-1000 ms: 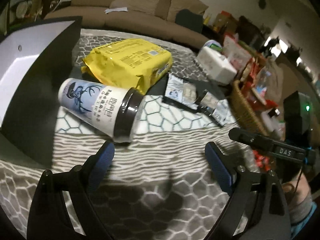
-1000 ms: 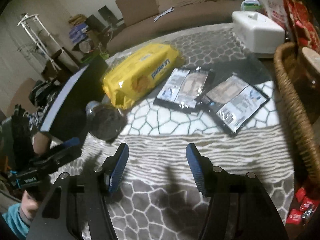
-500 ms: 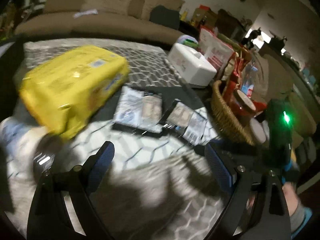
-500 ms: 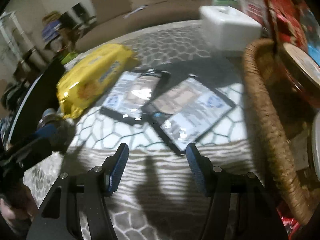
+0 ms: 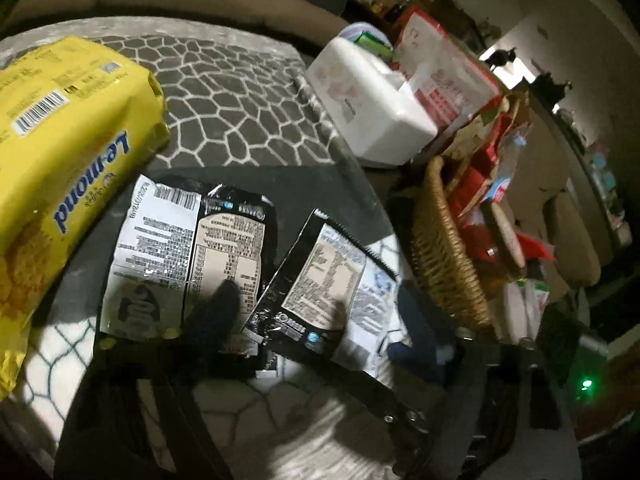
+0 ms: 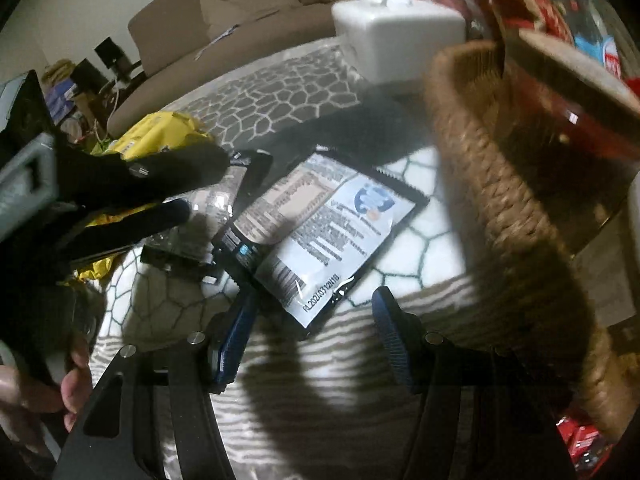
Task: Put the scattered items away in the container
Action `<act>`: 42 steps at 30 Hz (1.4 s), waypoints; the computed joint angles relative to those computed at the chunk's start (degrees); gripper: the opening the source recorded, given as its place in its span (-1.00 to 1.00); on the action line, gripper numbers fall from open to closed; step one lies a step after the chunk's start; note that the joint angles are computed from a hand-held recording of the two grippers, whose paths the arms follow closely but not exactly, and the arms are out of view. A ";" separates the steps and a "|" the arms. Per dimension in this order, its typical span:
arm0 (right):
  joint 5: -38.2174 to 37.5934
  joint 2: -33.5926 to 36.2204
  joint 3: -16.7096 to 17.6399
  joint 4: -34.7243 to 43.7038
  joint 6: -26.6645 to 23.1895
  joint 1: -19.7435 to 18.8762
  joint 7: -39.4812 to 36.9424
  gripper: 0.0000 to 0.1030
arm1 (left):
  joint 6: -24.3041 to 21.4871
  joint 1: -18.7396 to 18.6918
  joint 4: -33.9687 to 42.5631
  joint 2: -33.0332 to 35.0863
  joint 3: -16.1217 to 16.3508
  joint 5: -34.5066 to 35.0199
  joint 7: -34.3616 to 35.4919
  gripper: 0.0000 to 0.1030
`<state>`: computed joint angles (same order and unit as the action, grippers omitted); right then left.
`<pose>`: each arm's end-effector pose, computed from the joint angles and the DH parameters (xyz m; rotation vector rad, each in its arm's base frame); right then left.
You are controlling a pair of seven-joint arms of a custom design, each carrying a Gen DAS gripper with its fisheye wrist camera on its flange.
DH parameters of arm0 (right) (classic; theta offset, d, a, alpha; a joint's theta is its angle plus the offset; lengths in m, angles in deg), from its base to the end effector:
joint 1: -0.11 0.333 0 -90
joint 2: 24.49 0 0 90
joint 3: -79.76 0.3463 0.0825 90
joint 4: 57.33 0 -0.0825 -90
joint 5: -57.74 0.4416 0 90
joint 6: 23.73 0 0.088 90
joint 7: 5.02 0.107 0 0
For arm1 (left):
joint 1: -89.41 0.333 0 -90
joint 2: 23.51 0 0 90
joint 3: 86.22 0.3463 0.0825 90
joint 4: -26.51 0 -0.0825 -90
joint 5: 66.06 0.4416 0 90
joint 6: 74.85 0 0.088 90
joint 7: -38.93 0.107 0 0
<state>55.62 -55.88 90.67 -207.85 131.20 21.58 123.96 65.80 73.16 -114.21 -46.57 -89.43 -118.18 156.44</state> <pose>0.3789 0.2455 0.4888 -1.7214 1.8696 -0.2983 0.4641 -0.1651 0.4875 1.7423 -2.1553 1.1051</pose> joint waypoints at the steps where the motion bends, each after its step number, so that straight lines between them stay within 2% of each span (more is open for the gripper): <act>1: -0.64 0.49 0.53 0.26 0.40 -0.63 0.46 0.21 | -0.11 -0.02 -0.05 0.21 -0.08 0.31 0.13 0.29; 4: -1.81 1.52 1.45 1.05 0.69 -1.27 1.49 0.21 | -0.15 -0.22 -0.19 0.84 -0.38 0.77 0.55 0.17; 6: -3.09 1.68 2.11 1.35 0.26 -1.68 2.08 0.19 | -0.17 -0.30 -0.32 1.04 -0.89 1.86 0.73 -0.08; 9: -5.03 1.75 2.83 1.67 -0.61 -2.36 3.25 0.03 | 0.66 -0.50 -0.25 1.15 -1.42 3.30 0.60 -0.23; 12: -4.75 1.63 1.56 1.37 -0.20 -1.54 2.74 -0.22 | -0.50 -0.99 0.12 1.37 -0.94 2.87 0.85 -0.43; 14: -4.43 1.82 1.01 1.42 0.09 -1.00 1.91 -0.27 | -1.58 -1.40 0.07 1.04 -0.96 2.47 1.48 -0.53; 17: -2.66 2.53 -0.55 1.69 0.82 1.04 -1.28 -0.32 | -3.13 -2.17 -0.39 -0.04 -0.99 1.03 2.25 -0.56; 21: -1.01 2.73 -0.88 1.98 0.46 2.75 -4.68 -0.52 | -4.84 -2.12 -1.61 -1.71 -0.90 0.15 1.44 -0.56; 23: 1.31 2.44 -2.11 1.51 1.17 4.36 -6.73 -0.60 | -4.89 -1.73 -2.72 -3.01 -0.62 0.30 0.87 -0.63; 25: 4.71 2.17 -4.09 1.07 2.15 6.84 -9.94 -0.86 | -5.70 -1.24 -4.40 -5.36 0.55 -0.31 0.58 -0.63; 28: 11.40 1.97 -7.85 1.23 2.50 12.25 -17.77 -0.85 | -6.03 -0.03 -7.28 -10.03 2.50 -0.71 0.49 -0.63; 29: 12.31 1.99 -7.73 1.79 1.51 12.53 -19.32 -0.84 | -5.85 0.95 -8.12 -11.43 2.44 0.62 -0.65 -0.63; 31: 11.43 0.68 -5.19 2.05 0.98 9.65 -18.30 -0.83 | -5.49 2.50 -9.70 -13.75 2.73 3.27 -2.81 -0.47; 32: 9.98 0.11 -3.60 2.11 1.09 7.34 -16.82 -0.78 | -5.56 3.01 -9.99 -13.98 2.85 4.28 -4.24 -0.12; 33: 8.40 -0.07 -2.33 2.31 1.39 4.98 -15.21 -0.50 | -5.44 3.14 -10.34 -14.01 3.29 4.33 -5.37 0.27; 34: 8.80 0.29 -2.92 2.43 1.66 4.54 -14.75 -0.07 | -5.16 3.00 -10.45 -13.71 3.76 3.89 -6.12 0.39; 36: 12.11 1.46 -5.18 2.19 2.73 5.03 -13.67 0.18 | -4.73 2.11 -10.76 -13.00 4.97 1.45 -6.77 0.43; 37: 14.49 2.20 -6.72 1.96 3.50 5.96 -13.83 0.18 | -4.51 1.80 -10.67 -12.24 5.12 0.19 -7.48 0.45; 40: 12.58 3.73 -4.54 2.47 2.99 3.05 -11.95 0.18 | -2.17 1.07 -10.53 -10.63 4.34 -2.68 -8.17 0.62; 42: 10.32 4.78 -3.12 2.92 3.37 1.83 -11.22 0.19 | -1.29 0.52 -9.61 -9.27 4.06 -3.87 -7.93 0.64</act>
